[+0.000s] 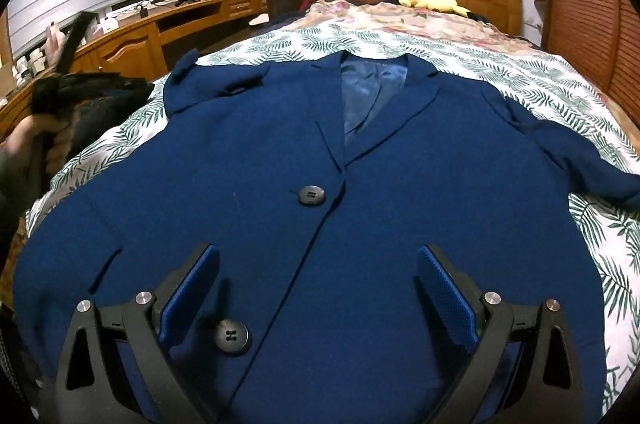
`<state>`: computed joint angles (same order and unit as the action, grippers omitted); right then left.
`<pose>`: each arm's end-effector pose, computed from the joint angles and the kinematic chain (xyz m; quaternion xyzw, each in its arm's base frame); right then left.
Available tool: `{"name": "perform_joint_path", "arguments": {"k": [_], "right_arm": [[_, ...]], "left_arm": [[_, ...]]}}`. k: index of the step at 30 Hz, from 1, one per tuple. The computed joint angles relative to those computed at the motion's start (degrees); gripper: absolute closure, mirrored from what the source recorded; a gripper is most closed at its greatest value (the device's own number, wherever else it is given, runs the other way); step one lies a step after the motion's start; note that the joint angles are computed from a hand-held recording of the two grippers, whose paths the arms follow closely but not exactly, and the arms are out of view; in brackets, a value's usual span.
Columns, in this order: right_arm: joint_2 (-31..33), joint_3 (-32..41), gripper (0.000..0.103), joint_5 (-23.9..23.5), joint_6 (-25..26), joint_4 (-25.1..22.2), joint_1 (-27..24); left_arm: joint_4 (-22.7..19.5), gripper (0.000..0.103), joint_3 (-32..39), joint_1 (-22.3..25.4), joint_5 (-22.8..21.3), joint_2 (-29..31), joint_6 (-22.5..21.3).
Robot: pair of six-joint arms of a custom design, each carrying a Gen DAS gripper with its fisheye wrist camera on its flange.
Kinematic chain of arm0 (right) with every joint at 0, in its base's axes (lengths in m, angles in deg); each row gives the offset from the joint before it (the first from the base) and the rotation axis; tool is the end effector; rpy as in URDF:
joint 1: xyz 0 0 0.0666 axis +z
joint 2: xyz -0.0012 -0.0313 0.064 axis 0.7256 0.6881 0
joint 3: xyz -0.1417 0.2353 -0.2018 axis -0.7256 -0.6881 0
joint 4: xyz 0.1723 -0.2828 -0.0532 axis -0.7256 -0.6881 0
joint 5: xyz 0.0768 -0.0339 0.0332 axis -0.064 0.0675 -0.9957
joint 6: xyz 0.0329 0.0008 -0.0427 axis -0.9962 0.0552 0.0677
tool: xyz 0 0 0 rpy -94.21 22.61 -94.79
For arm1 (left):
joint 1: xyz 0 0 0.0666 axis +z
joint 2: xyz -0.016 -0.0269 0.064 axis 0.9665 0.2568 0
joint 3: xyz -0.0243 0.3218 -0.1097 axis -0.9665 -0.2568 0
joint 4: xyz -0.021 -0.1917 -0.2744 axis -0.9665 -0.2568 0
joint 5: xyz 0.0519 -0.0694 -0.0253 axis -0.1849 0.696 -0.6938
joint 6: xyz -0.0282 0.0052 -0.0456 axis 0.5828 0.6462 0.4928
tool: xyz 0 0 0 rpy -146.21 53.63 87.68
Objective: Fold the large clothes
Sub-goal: 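Lower the left gripper onto the jacket's front panel and grasp it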
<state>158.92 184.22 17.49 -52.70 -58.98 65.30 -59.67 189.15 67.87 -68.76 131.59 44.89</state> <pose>0.5607 0.2065 0.4387 -0.3706 0.8038 0.2028 0.4187 0.5470 -0.0566 0.3655 -0.2478 0.8856 0.0564 0.3889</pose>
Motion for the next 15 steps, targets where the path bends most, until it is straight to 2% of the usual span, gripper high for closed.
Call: {"name": "perform_joint_path", "arguments": {"k": [6,10,11,14,15], "right_arm": [[1.24,1.47,0.004,-0.57,0.29,-0.5,-0.45],[0.97,0.97,0.004,-0.28,0.43,0.09,-0.33],[1.29,1.35,0.004,0.06,0.37,0.16,-0.06],[2.37,2.86,0.004,1.06,-0.02,0.23,0.72],[2.17,2.5,0.004,1.13,-0.02,0.48,0.71]], "left_arm": [[-3.04,0.061,6.21,4.77,3.69,5.73,2.95],[-8.96,0.072,12.05,6.0,3.23,9.79,5.06],[-9.27,0.073,12.67,6.17,3.35,10.25,5.06],[-11.35,0.087,15.88,6.79,4.95,12.63,5.72],[-11.32,0.098,16.22,6.8,5.15,12.9,5.57]]}}
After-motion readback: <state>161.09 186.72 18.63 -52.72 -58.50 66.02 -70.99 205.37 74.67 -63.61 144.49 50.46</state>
